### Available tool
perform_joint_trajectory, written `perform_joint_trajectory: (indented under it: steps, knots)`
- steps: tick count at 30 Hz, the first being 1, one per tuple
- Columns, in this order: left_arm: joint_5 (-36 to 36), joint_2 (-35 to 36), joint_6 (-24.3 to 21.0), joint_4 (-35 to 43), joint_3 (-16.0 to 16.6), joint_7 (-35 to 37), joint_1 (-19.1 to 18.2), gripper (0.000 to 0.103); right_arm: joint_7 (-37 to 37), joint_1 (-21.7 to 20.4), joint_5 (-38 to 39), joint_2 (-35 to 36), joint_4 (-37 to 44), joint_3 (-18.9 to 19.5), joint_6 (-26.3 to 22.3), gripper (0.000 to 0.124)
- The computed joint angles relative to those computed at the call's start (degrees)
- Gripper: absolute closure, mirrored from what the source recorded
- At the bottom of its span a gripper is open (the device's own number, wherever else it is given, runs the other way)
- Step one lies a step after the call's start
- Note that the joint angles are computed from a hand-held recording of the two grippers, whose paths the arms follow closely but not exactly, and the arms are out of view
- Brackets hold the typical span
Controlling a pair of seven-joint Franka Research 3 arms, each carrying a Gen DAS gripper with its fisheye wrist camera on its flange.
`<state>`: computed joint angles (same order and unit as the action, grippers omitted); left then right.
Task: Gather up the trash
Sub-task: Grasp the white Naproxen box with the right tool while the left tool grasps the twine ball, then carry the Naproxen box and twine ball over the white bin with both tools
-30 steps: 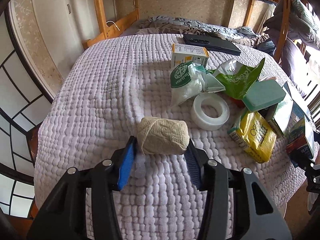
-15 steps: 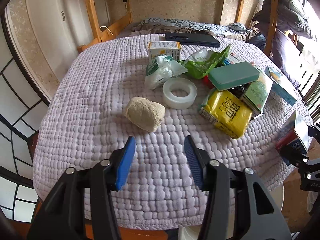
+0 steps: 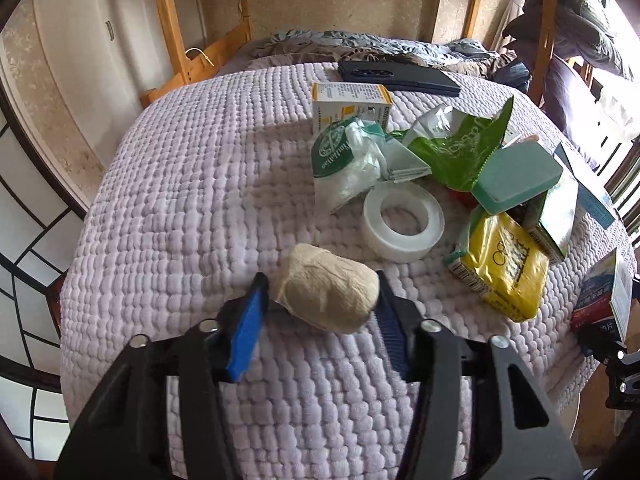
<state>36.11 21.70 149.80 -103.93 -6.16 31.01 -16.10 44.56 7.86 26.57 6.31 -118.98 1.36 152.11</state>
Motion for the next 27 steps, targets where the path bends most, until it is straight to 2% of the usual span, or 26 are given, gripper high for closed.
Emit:
perform_joint_trajectory:
  steps: [4, 12, 27]
  knots:
    - [2.18, -0.05, -0.8, 0.43, 0.3, -1.2, -1.23, 0.055, 1.71, 0.3, -1.49, -0.48, -0.61, -0.21, 0.38, 0.043]
    - [-0.08, -3.01, 0.43, -3.44, -1.96, -5.12, -2.32, 0.055, 5.57, -0.08, -2.97, -2.29, -0.69, -0.85, -4.37, 0.043]
    - [-1.35, -6.39, 0.11, -7.24, -5.5, -9.01, -6.47, 0.055, 0.74, -0.93, -0.16, -10.41, -8.34, -2.37, -8.08, 0.043]
